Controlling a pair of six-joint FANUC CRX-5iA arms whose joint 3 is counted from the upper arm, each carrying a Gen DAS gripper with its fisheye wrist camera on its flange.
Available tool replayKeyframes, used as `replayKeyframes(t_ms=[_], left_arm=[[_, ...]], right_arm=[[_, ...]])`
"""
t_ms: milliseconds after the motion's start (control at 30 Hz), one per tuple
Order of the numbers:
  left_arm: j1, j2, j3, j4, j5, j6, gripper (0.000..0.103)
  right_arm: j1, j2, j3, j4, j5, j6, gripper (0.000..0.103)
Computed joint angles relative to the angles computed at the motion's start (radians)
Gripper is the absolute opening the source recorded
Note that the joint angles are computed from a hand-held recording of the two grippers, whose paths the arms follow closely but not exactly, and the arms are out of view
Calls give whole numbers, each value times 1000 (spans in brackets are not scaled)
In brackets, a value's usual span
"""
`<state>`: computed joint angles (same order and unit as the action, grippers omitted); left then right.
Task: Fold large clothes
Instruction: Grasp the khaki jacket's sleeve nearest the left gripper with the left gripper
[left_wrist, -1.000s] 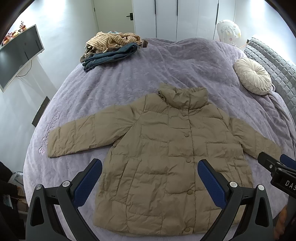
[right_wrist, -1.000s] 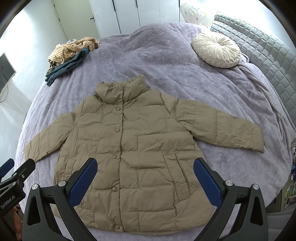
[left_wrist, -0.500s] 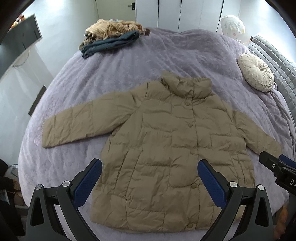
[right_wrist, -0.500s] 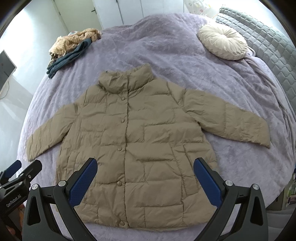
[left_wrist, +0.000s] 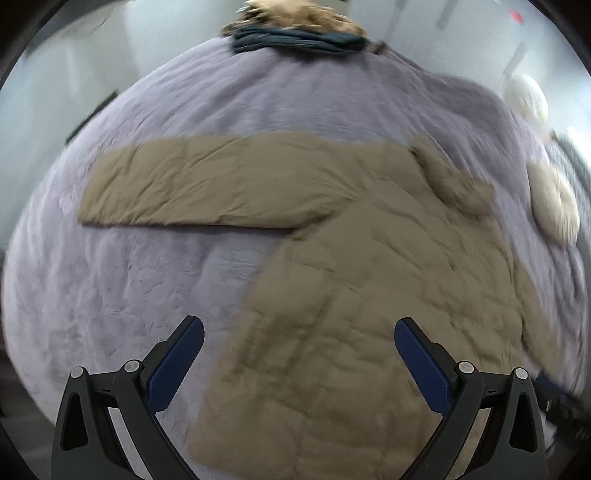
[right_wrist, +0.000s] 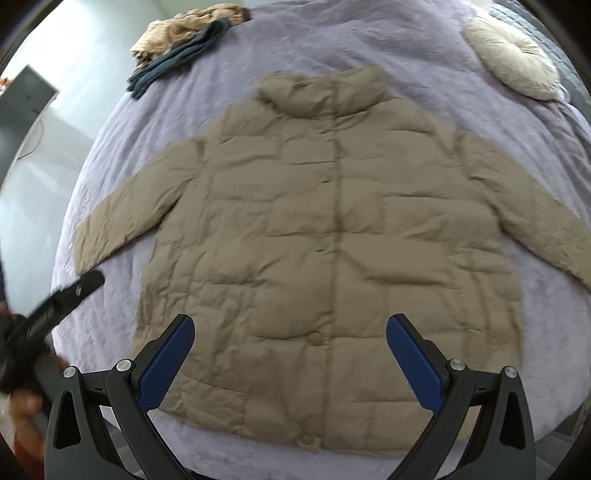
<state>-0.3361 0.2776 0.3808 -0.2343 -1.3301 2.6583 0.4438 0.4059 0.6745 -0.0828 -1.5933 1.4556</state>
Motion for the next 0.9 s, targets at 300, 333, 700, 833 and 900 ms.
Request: replayKeyframes(t_ms=[300, 333, 700, 833, 900], left_arm=[[236, -196, -462, 101, 438, 101, 103], [255, -194, -481, 96, 461, 108, 103], [432, -151, -615, 138, 728, 94, 103], [443, -126, -565, 78, 728, 129, 103], [434, -112, -522, 18, 690, 173, 103]], right_arm=[[-6, -5, -54, -237, 75, 45, 103], [6, -6, -78, -223, 110, 50, 103], [63, 59, -58, -163, 114, 67, 103], [72, 101, -15, -162, 140, 48, 103], [75, 136, 31, -173, 143, 35, 103]])
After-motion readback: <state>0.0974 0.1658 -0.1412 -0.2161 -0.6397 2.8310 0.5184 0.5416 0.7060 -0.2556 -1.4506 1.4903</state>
